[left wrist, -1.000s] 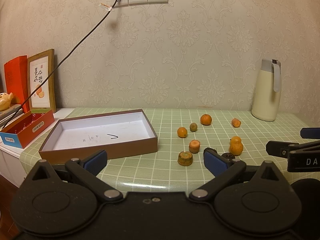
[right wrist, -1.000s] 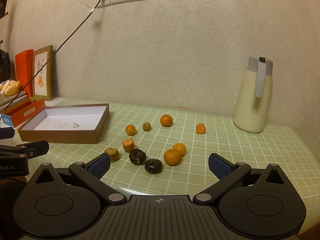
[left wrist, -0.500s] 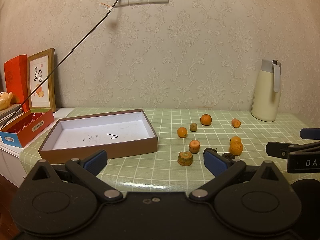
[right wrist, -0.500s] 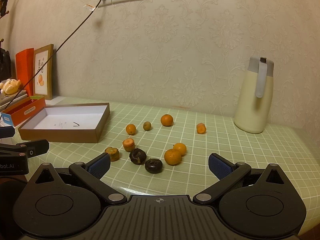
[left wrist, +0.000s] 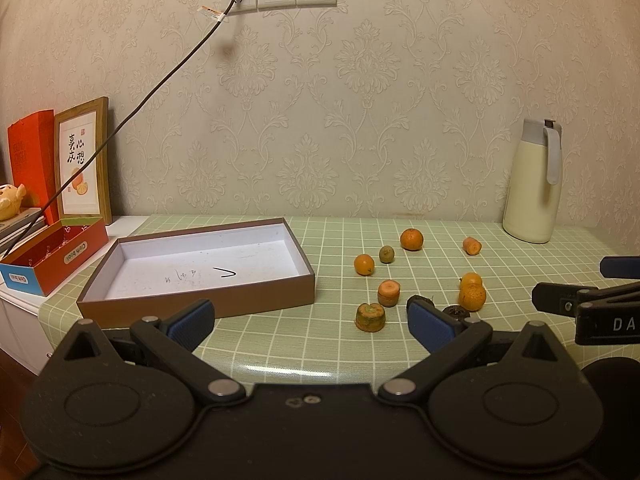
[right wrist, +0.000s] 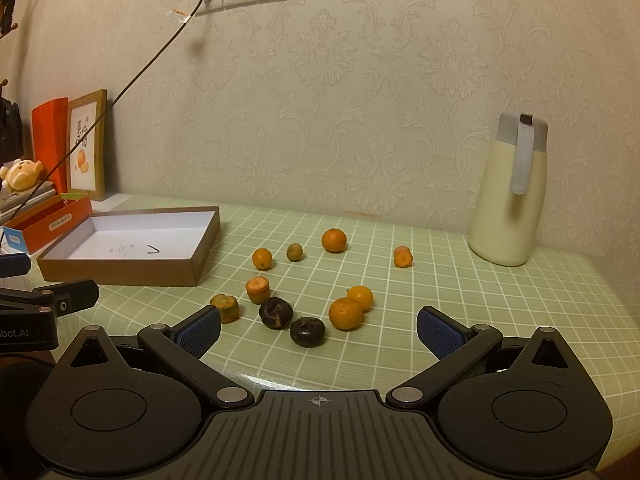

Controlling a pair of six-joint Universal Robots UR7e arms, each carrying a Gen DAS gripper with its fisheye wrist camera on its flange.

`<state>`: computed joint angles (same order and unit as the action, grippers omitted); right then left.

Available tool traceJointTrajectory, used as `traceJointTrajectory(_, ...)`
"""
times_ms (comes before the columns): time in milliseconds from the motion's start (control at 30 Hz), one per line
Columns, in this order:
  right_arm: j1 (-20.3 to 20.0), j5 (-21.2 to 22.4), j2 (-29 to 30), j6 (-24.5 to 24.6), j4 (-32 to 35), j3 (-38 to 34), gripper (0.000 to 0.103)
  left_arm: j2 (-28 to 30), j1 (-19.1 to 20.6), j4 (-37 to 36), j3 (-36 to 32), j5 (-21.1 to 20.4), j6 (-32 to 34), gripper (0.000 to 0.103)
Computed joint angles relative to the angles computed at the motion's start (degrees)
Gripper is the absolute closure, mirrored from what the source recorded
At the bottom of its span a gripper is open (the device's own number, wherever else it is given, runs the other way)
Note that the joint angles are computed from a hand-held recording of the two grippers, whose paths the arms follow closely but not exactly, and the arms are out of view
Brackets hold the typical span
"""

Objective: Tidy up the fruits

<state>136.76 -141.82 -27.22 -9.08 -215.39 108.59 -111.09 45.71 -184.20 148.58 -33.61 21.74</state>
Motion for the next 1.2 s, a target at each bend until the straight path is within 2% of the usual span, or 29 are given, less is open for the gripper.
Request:
traceJointTrajectory(467, 0.0, 0.1, -0.1, 0.1, 0.1, 0.1, 0.0, 0.4, 0.0, -0.4, -0.1, 0.0, 0.1, 0.006)
traceJointTrajectory(900, -0.4, 2.4, -0.7, -0.1, -1.4, 1.1, 0.0, -0.1, -0.4, -1.3, 0.5, 0.7, 0.3, 0.006)
traceJointTrajectory(1000, -0.5, 2.4, -1.1, 1.1, 0.6, 1.2, 0.0, 0.0, -0.7, -2.4, 0.8, 0.8, 0.9, 0.006)
traceJointTrajectory(1067, -0.8, 2.7, -1.6, 1.8, 2.9, 1.1, 0.0, 0.5, -0.6, -1.2, 0.5, 1.3, 0.6, 0.006)
traceJointTrajectory(1133, -1.0, 2.7, -1.8, 1.9, 2.9, 0.9, 0.0, 1.0, 0.2, 0.1, -0.3, -0.3, -0.1, 0.006)
traceJointTrajectory(1200, -1.5, 3.2, -1.6, 1.9, 2.2, 0.2, 0.0, 4.3, 0.8, -4.6, -0.8, -0.7, 2.3, 0.006)
